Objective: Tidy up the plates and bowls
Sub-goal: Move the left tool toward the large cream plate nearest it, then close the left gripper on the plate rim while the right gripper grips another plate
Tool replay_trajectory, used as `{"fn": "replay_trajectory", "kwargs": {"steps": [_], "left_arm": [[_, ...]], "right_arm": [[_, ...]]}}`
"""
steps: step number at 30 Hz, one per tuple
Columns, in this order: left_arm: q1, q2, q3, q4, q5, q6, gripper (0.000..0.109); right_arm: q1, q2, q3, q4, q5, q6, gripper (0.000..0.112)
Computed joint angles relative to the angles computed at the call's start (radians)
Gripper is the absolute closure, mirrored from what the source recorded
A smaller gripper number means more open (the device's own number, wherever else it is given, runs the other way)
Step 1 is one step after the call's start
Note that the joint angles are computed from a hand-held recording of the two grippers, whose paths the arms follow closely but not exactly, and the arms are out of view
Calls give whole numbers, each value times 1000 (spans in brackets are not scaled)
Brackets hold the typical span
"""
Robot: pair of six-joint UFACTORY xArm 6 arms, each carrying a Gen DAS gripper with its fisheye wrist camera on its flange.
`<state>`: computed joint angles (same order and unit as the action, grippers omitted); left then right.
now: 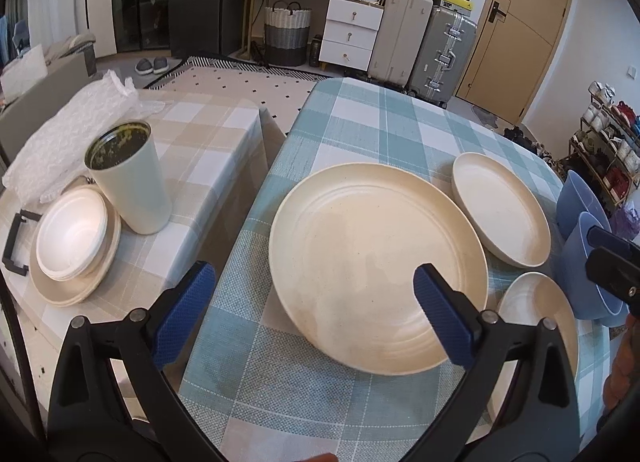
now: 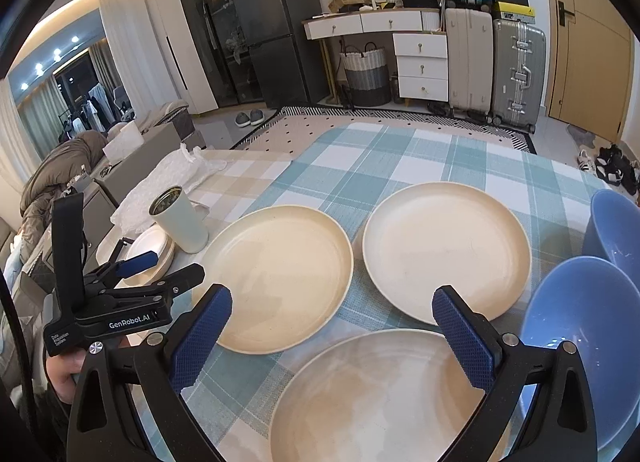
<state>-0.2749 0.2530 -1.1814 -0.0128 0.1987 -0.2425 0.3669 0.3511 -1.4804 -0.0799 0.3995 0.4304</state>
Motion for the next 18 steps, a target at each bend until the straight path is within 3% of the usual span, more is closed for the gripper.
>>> {"fn": "replay_trajectory", "kwargs": {"steps": [6, 18], "left_arm": [[1, 33, -19, -13, 4, 22, 13], [-2, 93, -57, -63, 29, 51, 20]], "right_arm": [[0, 69, -65, 80, 31, -47, 11], [-2, 200, -188, 297, 95, -188, 25]]}}
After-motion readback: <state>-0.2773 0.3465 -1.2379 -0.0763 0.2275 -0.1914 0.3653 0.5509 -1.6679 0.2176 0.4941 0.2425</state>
